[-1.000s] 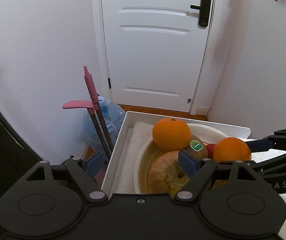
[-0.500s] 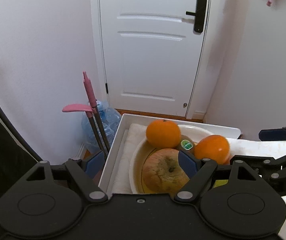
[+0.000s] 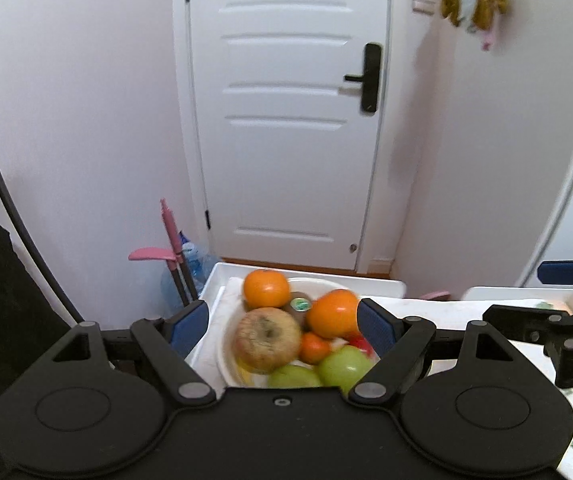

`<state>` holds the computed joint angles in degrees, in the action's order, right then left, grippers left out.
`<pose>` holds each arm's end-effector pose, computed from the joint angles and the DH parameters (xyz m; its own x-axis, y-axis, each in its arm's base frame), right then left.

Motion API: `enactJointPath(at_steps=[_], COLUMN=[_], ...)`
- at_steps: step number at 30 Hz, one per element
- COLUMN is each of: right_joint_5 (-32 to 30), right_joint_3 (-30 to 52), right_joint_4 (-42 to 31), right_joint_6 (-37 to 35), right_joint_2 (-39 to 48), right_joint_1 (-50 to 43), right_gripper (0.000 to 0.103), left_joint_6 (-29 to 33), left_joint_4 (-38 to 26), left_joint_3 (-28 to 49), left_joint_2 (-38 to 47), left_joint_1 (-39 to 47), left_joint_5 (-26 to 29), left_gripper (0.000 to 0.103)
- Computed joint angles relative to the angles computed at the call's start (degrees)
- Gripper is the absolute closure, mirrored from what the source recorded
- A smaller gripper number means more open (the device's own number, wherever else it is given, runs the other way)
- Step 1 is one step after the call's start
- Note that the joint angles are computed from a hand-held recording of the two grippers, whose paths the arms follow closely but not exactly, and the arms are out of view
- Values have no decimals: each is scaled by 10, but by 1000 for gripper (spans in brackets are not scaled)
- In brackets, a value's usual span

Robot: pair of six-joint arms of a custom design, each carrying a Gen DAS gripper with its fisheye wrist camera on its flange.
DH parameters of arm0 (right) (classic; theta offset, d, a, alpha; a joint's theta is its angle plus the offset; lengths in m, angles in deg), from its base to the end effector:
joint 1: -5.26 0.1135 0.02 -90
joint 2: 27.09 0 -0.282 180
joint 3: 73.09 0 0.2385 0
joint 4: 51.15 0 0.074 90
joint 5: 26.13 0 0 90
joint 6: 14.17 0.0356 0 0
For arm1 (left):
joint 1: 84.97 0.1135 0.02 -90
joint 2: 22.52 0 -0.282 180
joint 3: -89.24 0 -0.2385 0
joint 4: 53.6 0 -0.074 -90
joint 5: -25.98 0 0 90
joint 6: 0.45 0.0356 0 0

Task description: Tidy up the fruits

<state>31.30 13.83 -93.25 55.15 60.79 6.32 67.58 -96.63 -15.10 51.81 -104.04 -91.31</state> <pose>0.3236 0.0252 0.3203 -0.4943 -0.3068 -0.8134 -0.6236 0.7770 0.0858 0.2521 -0.0699 0.3203 -0.5706 -0.1545 -0.8065 -0.2660 0.9640 0.0035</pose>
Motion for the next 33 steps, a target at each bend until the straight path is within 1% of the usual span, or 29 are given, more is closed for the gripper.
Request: enactJointPath(at_steps=[3,4,5,7,11,17,21,25,33], right_joint_5=[-2,-2,-4,-5,2,29,49,65,68], right_joint_3=[-21,-25,-28,-31,-45,-77,-112,-142,-145], right_joint_4=[-29,-42,-55,-81,-116,-140,-138,-129,-140], right_joint_6=[-18,-24,-30,-37,-31,-11,-12,-9,1], right_joint_2=[-58,-74,-87,-110,-152,-196,-224,-247,-258], right_joint_1=[-47,-63,-80,-112,-163,-211,-222,-224,-227], right_gripper=[0,0,0,0,0,0,0,0,0], left_joint_6=[-33,-47,-59,-85,-123,-169,-184,-178,-181], left_joint_4=[-47,-65,-78,-100,-142,-183,-182,-161,-168], left_joint_3=[18,26,31,38,48,56,43,22,15], left_joint_2=[-19,-23,-25,-32,-40,-33,-37,-49,-58], left_joint_1=[-69,-92,-109,-147,-206,-261,-284,-287,-292], left_joint_5=[-54,-72,-85,-110,-136,-154,-168,-162,-158], left_gripper=[17,15,10,7,2,1,1,1,1])
